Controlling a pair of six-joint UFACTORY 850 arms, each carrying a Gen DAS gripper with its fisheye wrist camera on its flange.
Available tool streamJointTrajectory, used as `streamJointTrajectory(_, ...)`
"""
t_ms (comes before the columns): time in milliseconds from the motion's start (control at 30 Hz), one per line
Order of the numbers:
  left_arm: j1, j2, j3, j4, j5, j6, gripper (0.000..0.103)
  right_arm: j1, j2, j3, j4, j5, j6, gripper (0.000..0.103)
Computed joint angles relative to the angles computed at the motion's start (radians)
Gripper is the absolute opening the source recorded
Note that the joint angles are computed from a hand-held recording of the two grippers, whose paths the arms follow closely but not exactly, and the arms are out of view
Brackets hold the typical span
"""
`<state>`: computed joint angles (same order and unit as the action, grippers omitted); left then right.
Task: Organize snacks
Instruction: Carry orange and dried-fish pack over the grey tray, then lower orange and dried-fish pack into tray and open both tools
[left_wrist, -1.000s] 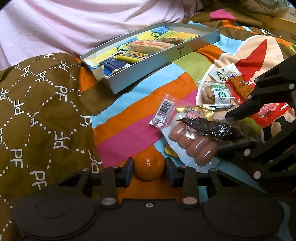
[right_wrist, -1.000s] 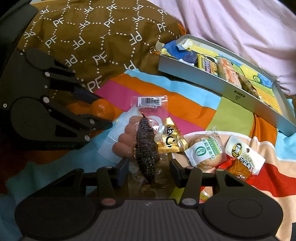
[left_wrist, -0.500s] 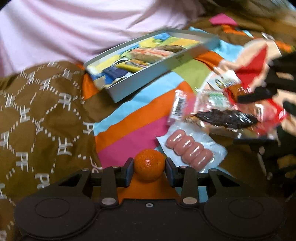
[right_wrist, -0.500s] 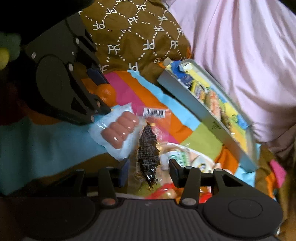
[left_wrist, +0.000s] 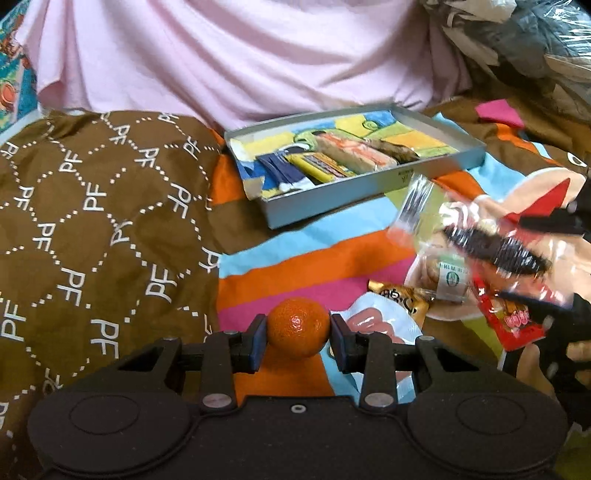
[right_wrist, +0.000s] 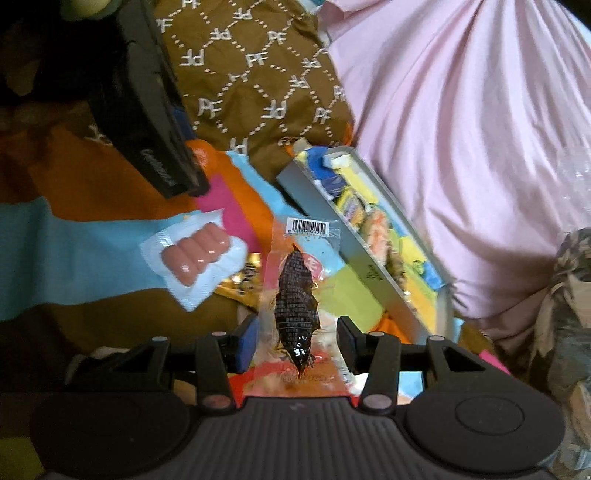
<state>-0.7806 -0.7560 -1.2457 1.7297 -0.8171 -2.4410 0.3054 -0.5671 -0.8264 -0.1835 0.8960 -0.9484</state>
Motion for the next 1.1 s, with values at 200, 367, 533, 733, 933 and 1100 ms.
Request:
streamJointTrajectory(200, -0.007, -0.012, -0.04, -0.047, -0.012, -0.006, 0.038, -0.039, -0.007, -0.035, -0.037, 0.044, 0.019, 0.051)
streamJointTrajectory(367, 0.016, -0.02, -0.108, -0.093, -0.028, 0.042, 0.038, -0.059, -0.028, -0.103, -0.071, 0.045, 0.067, 0.051)
streamJointTrajectory(533, 0.074, -0.019, -0.171, -0.051, -0.026, 0.062, 0.038, -0.062, -0.069, -0.225, -0.105, -0.001, 0.105, 0.051)
streamJointTrajectory(733, 0.15, -0.076, -0.319, -0.076, 0.016, 0.14, 0.038, -0.047, -0.141, -0.388, -0.091, -0.078, 0.145, 0.051)
streamJointTrajectory(933, 0.201, -0.157, -0.455, -0.146, 0.04, 0.235, 0.038, -0.025, -0.233, -0.57, -0.039, -0.222, 0.219, 0.051)
streamJointTrajectory(1100, 0.229, -0.199, -0.503, -0.163, 0.063, 0.278, 0.038, -0.018, -0.291, -0.667, -0.025, -0.299, 0.253, 0.051)
